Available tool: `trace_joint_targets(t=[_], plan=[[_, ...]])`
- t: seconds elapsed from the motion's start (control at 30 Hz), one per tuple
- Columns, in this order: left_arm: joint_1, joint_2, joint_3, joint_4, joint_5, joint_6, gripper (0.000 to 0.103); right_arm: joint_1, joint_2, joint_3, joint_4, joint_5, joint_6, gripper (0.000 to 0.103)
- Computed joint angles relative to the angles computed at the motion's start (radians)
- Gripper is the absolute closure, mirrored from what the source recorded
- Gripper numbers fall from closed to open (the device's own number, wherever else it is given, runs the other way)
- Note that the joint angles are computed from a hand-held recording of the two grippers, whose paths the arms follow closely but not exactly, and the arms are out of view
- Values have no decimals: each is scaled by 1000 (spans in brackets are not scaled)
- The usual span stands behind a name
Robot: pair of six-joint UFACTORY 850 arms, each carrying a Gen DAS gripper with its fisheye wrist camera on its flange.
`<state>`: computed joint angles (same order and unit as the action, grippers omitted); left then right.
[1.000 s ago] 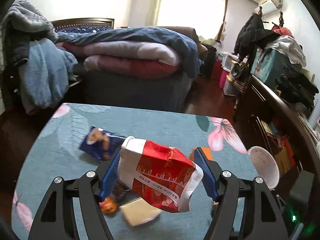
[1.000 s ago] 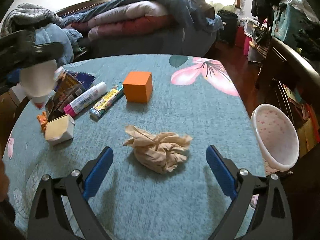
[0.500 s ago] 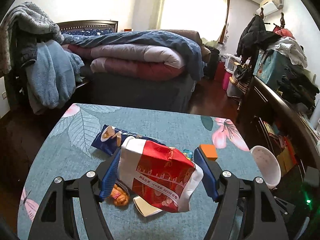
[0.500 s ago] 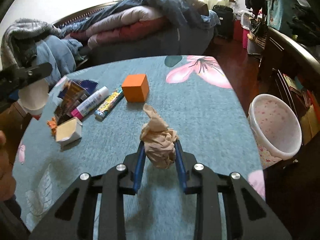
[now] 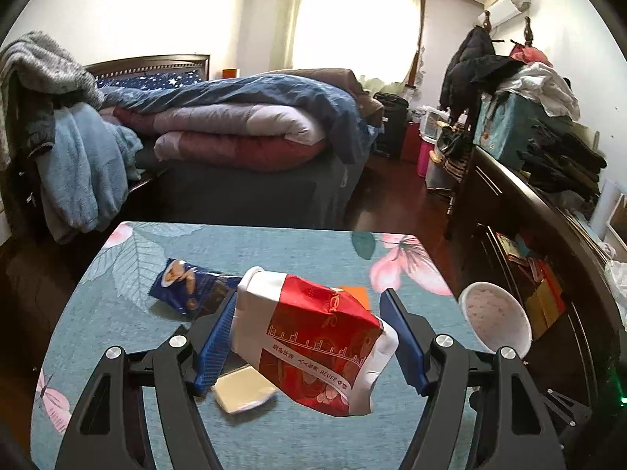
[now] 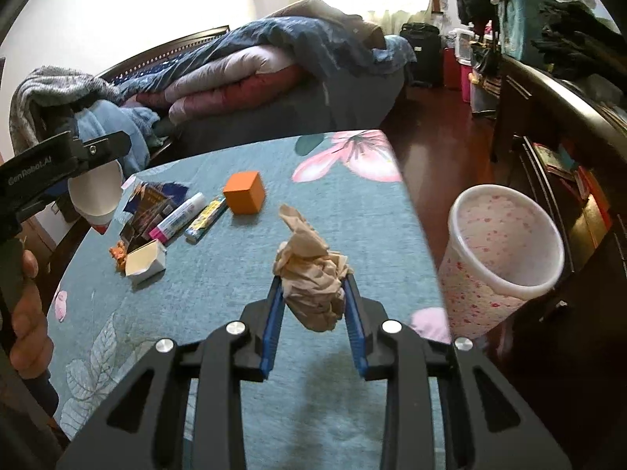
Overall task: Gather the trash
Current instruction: 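Carry the carton and tan paper over the wastebasket with both tools, then open both tools to drop the carton and tan paper into the wastebasket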
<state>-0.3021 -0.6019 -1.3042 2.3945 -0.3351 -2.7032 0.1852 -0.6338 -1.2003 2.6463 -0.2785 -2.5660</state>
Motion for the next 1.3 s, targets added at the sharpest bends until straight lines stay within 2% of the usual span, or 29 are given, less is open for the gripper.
trace_joint_targets(t=[0.57,0.87,1.07,1.17,1.3], plan=[[-104,-94,-152,-140,43,206,31,-112,29,62,163,-60,-124,70],[-152,-184,-290,-231,87,351,31,-175,20,59,216,-73,-157,70],[-178,-266,-410,-390,122,542,31,-215,-5,38,268,-72,-193,70],[-184,-313,-482,-530,155,687,31,-233,-24,18,290,-64,-208,70],[-195,-377,-586,-806,181,974,31,-255,-52,-14,315,-53,-221,70]])
